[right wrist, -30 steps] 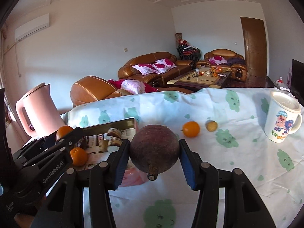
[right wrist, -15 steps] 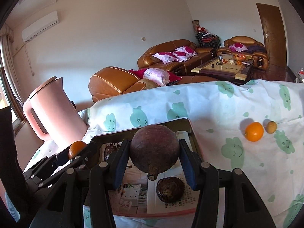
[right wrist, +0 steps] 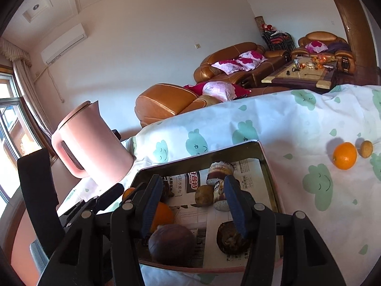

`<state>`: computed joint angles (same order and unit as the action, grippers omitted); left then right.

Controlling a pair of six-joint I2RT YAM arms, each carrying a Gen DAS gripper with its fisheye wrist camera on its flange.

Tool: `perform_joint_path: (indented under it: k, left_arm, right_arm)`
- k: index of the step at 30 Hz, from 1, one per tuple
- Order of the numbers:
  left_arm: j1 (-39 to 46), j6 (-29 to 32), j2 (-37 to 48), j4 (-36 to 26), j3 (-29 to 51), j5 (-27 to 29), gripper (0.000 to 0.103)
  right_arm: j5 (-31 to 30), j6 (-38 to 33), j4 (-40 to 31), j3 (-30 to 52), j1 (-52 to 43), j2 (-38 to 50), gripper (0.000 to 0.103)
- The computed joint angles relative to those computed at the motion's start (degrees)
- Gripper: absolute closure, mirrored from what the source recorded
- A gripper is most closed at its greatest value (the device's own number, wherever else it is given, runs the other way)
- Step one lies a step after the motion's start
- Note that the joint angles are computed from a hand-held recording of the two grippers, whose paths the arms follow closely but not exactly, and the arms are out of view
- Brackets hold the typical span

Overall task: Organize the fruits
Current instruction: 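Open the left gripper to drop the orange, then withdraw both grippers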

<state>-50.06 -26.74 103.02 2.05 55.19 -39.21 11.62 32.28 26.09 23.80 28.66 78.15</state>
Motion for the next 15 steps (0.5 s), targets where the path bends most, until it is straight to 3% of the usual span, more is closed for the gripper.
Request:
perform_joint_path:
  k: [4,10,12,15]
  left_arm:
    - [-0.46,-0.02,-1.37,1.87,-1.39,-1.66,0.005]
    - [-0.73,-2.49,-2.41,4.4,-3.64,-0.74,0.003]
    - [-0.84,-2.61,-1.96,5.28,-3.86,-1.22,0.002]
    - [-1.85,-2.39,-1.63,4.57,-3.4,-1.34,0.002]
  right_arm:
    - [7.96,-1.59,-2.58,-1.32,1.73,-3.96,0.047]
    - [23.19,-3.51,-9.19,-2.95,3.23,-9.56,0.045]
    - [27.21,-2.97,-11.88,-3.82,2.19,-11.92,0.03]
    - [26.21,-1.73,-16.02,-6.21,-2.91,-17.73,0.025]
